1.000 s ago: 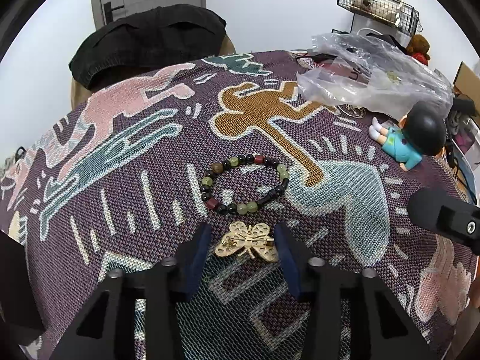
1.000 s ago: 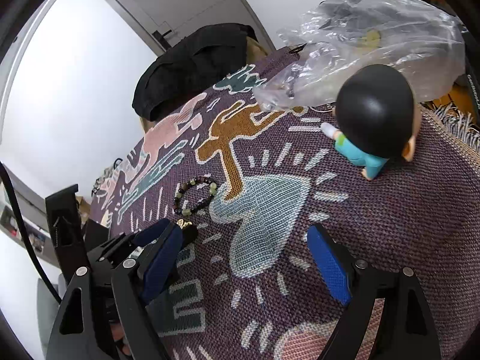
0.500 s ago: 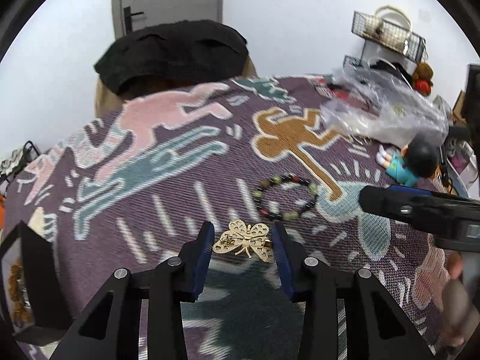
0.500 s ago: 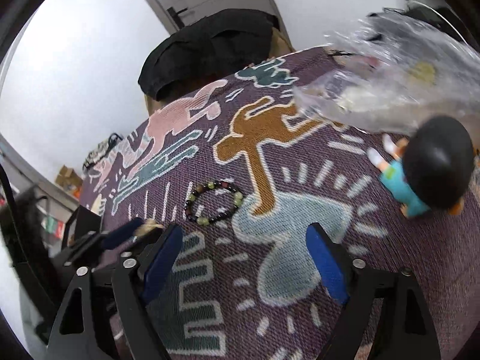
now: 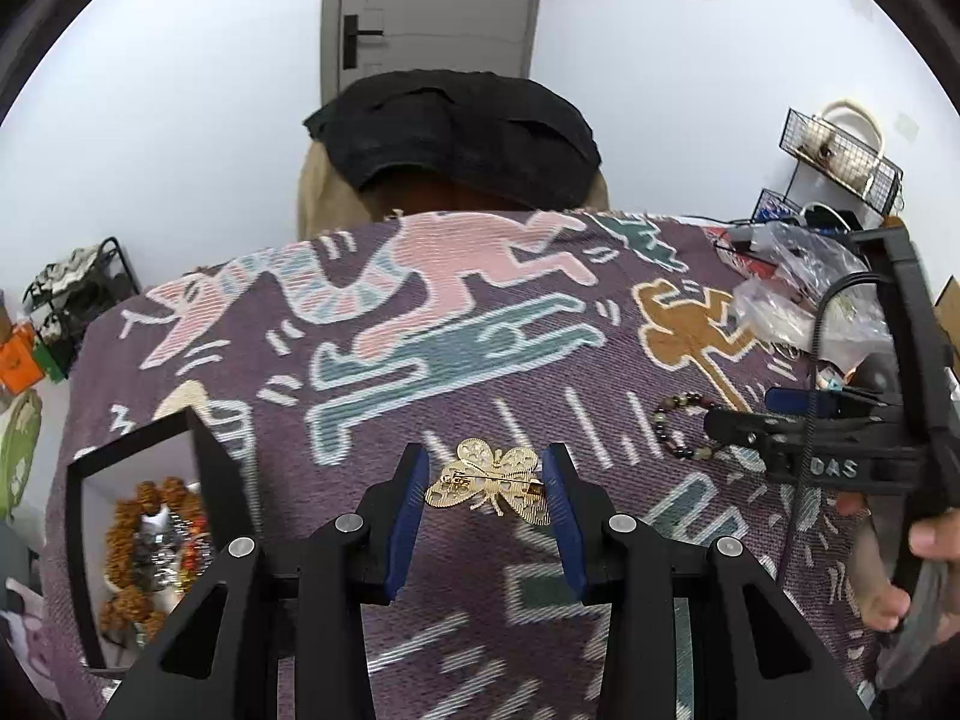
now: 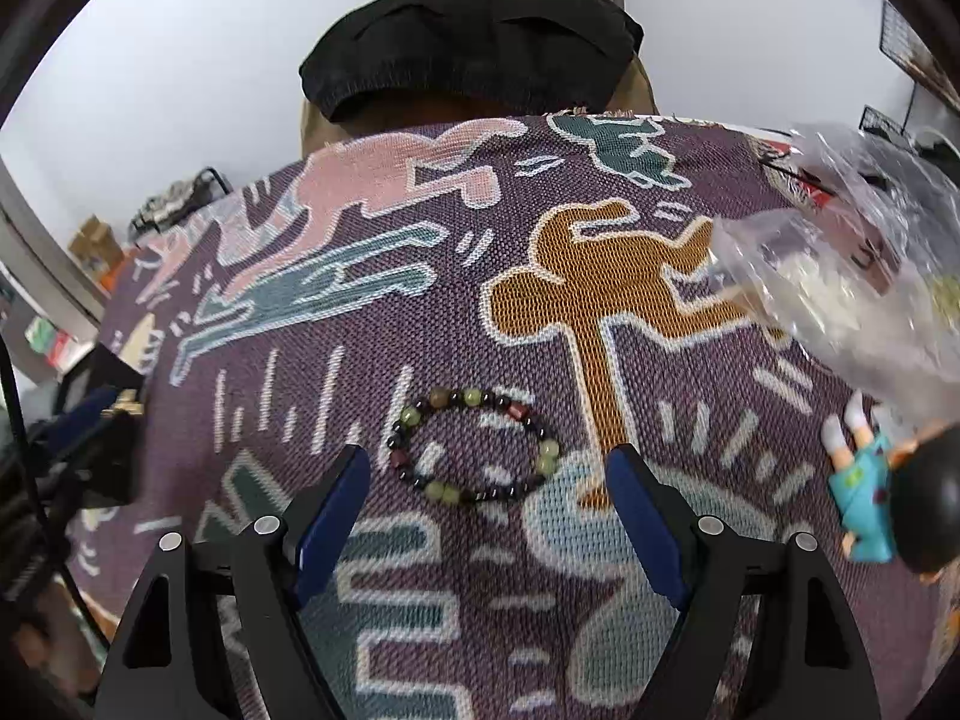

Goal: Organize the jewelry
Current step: 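Lift the butterfly brooch with the left gripper while the right grasps the beaded bracelet, then drop the butterfly brooch into the box with the left gripper while the right carries the bracelet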

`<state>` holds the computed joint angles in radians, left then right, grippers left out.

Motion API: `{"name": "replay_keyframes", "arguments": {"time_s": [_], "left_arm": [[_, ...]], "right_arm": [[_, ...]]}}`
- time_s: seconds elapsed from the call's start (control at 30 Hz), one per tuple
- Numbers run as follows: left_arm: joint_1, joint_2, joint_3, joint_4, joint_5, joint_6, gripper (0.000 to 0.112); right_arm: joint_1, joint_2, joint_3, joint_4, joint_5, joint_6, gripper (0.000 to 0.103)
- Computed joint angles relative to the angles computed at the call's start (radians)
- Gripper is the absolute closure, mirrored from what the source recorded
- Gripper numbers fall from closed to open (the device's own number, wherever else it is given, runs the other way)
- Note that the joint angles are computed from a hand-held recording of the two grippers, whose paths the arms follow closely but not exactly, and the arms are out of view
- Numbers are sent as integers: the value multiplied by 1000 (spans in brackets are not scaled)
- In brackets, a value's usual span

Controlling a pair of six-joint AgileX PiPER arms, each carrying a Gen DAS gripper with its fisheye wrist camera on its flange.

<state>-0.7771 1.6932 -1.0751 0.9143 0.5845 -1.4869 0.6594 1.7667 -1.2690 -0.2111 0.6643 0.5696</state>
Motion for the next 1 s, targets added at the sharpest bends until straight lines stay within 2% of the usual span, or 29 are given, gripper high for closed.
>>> {"name": "replay_keyframes", "arguments": {"time_s": [0.13, 0.2, 0.23, 0.27, 0.33, 0.37, 0.43, 0.7, 1.0], "left_arm": [[14, -41, 52, 30, -14, -34, 71], [20, -57, 70, 37, -19, -49, 71], [24, -66, 81, 44, -25, -59, 71], [29, -73, 89, 49, -29, -65, 71], [33, -85, 101, 57, -32, -76, 71], [37, -93, 106, 60, -34, -80, 71], [39, -104, 112, 61, -30, -81, 71], [59, -212, 177, 80, 6, -96, 71], [129, -357, 292, 64, 31, -94, 71]], "right_arm": [[-14, 54, -53, -48, 44, 24, 22], [-19, 78, -69, -62, 69, 26, 34], [-26, 101, -86, -40, 89, 0, 48], [-22, 100, -77, -59, 75, 13, 56], [-9, 100, -74, -88, 73, 17, 64], [-10, 98, -72, -62, 67, -19, 77], [0, 95, -73, -55, 73, -42, 94], [27, -17, -24, -51, 21, -39, 94], [131, -87, -146, -146, 107, 31, 94]]}}
